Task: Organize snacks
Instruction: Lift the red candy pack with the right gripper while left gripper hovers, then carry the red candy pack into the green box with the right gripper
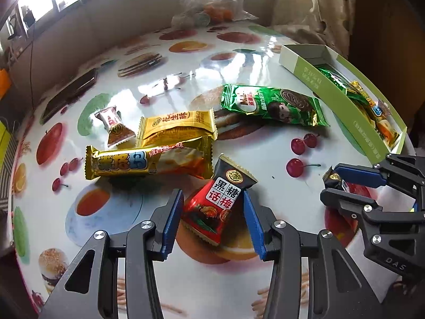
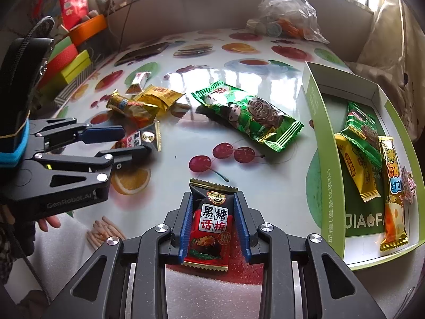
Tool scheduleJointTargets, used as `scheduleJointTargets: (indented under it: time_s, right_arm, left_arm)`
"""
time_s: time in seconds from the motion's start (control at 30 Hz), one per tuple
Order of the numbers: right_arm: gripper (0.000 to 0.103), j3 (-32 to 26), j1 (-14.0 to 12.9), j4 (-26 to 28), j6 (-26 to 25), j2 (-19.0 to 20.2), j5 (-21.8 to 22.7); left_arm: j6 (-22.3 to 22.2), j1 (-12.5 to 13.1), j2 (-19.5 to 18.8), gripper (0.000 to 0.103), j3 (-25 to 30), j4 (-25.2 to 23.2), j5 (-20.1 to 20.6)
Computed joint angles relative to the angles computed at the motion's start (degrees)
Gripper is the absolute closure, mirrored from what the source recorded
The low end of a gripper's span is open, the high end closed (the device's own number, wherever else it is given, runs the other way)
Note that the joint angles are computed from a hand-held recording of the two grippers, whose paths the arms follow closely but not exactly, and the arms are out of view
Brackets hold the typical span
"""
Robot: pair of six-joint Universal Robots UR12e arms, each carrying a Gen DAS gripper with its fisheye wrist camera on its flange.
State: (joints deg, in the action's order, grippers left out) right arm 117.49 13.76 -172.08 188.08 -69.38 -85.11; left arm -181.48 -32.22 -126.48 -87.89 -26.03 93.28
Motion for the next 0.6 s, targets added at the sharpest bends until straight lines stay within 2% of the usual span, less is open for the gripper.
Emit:
scheduleJointTargets:
  time_s: [0.43,0.5,0.57,0.6]
  right_arm:
    - [0.074,-0.1,0.0,0.2,-0.4,0.1,-0.1]
    - [0.074,-0.1,-0.1,0.2,-0.4,0.1,-0.2]
    - [0.074,-0.1,0.0,0.2,-0.3,0.1,-0.2]
    - [0.074,-0.1,-0.1,0.1,-0.3,0.1,-0.1]
  left_arm:
    - [-2.8,0.3,-0.8,0.056,0.8,0.0,-0.5]
    - [-2.7,0.3,-0.8,0.061,0.8,0.2,-0.4]
    - [-2.8,0.4,-0.8,0.073,0.8,0.3,-0.7]
    - [-2.9,0.4,-0.8,0.073,0.9,0.3,-0.7]
